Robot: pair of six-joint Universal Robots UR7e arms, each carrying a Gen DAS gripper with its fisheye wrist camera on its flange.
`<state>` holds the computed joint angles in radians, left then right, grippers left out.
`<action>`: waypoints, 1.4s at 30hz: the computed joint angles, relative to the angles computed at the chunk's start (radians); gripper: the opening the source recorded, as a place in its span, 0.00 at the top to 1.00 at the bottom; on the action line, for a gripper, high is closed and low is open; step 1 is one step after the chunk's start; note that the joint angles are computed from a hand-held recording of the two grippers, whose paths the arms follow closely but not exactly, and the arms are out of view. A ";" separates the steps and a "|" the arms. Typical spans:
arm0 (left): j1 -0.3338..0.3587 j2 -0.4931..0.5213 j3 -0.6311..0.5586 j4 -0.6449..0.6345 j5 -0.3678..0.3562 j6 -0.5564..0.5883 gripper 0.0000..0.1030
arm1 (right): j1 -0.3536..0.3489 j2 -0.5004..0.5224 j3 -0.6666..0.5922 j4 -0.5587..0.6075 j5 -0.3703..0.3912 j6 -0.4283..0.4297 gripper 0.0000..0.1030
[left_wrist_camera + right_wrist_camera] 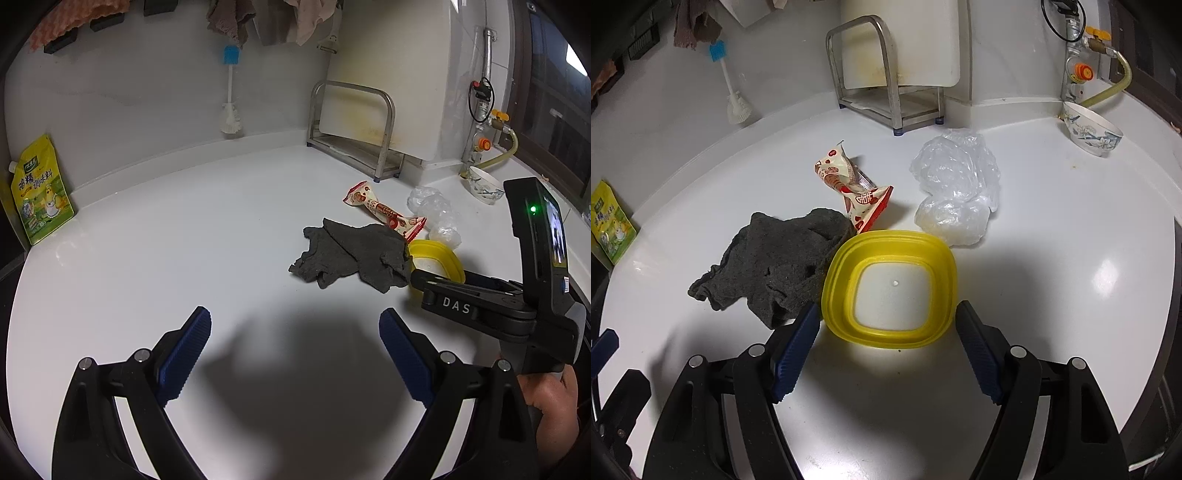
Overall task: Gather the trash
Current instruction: 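Grasp the rim of the yellow lid with the right gripper, then grasp the grey cloth with the left gripper while the right gripper holds the lid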
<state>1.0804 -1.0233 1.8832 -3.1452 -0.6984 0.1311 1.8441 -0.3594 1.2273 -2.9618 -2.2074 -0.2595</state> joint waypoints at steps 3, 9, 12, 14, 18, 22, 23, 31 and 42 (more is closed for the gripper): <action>0.000 0.001 -0.001 0.000 0.002 0.001 0.12 | 0.003 0.010 -0.009 -0.008 -0.011 -0.023 0.30; 0.000 0.001 -0.002 0.002 -0.001 0.000 0.12 | 0.002 0.008 -0.002 -0.024 -0.011 -0.048 0.34; -0.004 0.006 -0.008 0.011 -0.002 -0.008 0.12 | -0.002 -0.006 0.020 -0.042 -0.004 -0.053 0.35; -0.004 0.011 -0.016 0.022 -0.007 -0.017 0.12 | -0.006 -0.018 0.036 -0.048 0.004 -0.047 0.35; -0.004 0.032 -0.041 0.043 -0.012 -0.031 0.12 | -0.017 -0.053 0.077 -0.068 0.021 -0.037 0.35; -0.006 0.060 -0.075 0.062 -0.018 -0.032 0.12 | -0.028 -0.093 0.125 -0.094 0.031 -0.034 0.35; -0.005 0.067 -0.086 0.074 -0.025 -0.033 0.12 | -0.031 -0.102 0.136 -0.101 0.033 -0.033 0.35; 0.003 0.153 -0.197 0.124 -0.009 -0.032 0.12 | -0.050 -0.163 0.205 -0.134 0.055 -0.040 0.35; 0.038 0.242 -0.342 0.264 0.002 -0.101 0.12 | -0.078 -0.220 0.264 -0.180 0.119 -0.034 0.35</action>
<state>1.1185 -0.7810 1.5417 -2.8811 -0.6966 0.0297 1.7662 -0.5793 1.4917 -3.1419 -2.0886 -0.2938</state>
